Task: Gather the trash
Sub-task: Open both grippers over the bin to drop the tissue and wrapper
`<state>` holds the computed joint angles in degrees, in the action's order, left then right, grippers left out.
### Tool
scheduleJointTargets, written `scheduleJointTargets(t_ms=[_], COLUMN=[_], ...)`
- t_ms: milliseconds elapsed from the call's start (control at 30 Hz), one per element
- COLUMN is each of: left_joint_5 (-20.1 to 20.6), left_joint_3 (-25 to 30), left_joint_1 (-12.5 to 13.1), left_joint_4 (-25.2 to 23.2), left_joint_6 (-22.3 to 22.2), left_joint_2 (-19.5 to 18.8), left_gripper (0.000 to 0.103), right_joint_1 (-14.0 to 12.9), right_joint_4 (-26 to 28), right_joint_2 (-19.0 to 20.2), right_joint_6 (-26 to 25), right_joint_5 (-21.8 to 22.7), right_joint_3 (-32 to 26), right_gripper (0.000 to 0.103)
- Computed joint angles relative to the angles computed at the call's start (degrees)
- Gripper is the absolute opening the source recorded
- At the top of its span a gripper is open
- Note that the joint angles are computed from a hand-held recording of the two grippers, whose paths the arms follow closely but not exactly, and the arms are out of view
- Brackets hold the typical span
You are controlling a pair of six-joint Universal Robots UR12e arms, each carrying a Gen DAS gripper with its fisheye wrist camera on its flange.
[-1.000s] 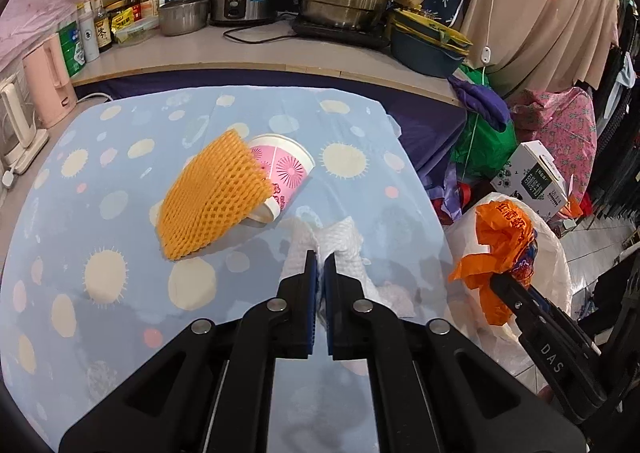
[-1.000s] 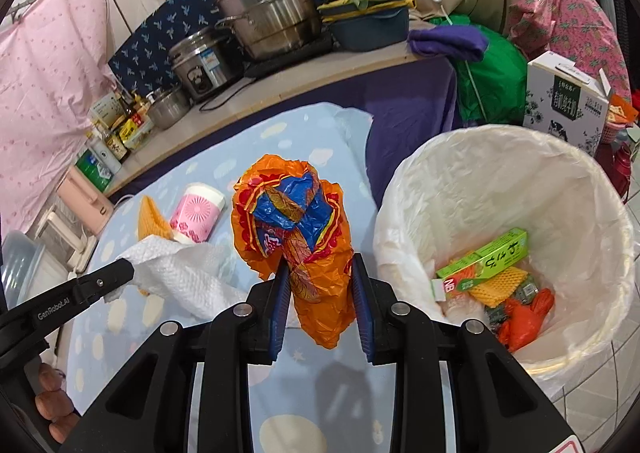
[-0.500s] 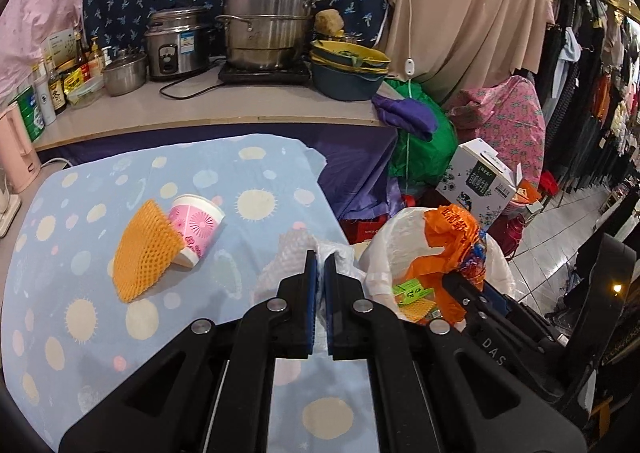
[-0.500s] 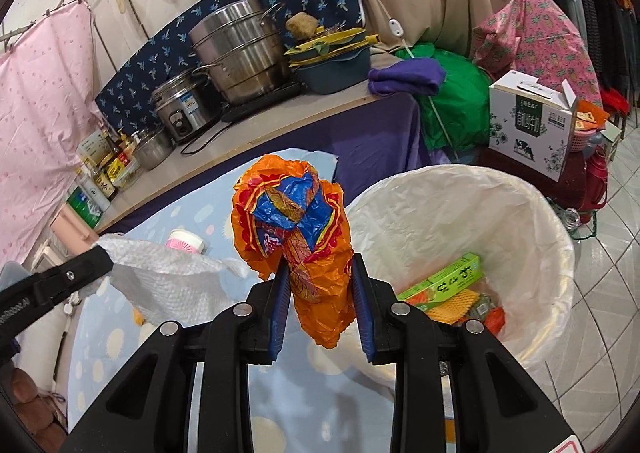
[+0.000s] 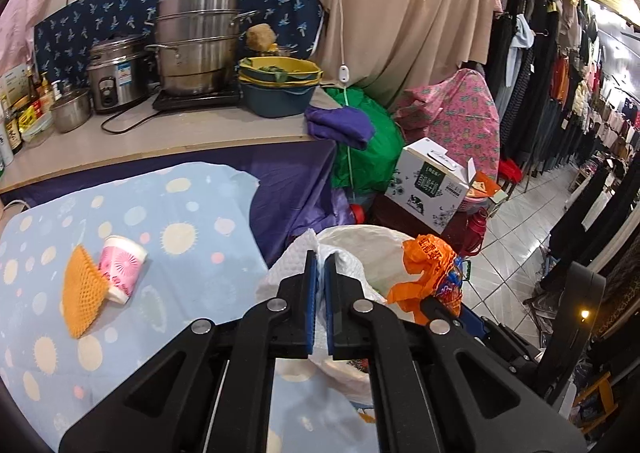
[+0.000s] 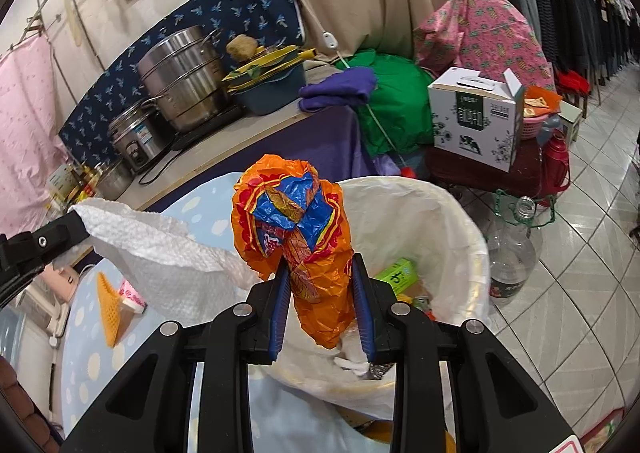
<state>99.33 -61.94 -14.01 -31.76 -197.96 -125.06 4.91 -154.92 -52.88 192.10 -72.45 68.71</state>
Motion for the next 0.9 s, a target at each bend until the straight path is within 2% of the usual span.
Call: scheduleJointTargets(t_ms=[433, 900], left_joint_5=[-1.15, -0.75], left_joint_3=[7.14, 10.14], left_joint_1=[-1.16, -1.53], left_joint_4=[-2.44, -5.91], left_joint_6=[2.10, 3.00], left_joint_2=[-4.27, -7.00], left_gripper=[0.003, 0.003], right_joint_1=[-1.21, -1.41], right_joint_4=[2.00, 4.71], right_joint_2=[0.49, 1.59], right_joint_6=[1.49, 2.44], right_joint_5=[-1.23, -1.70], right_joint_3=[-0.02, -1.22], right_gripper=[0.028, 0.034])
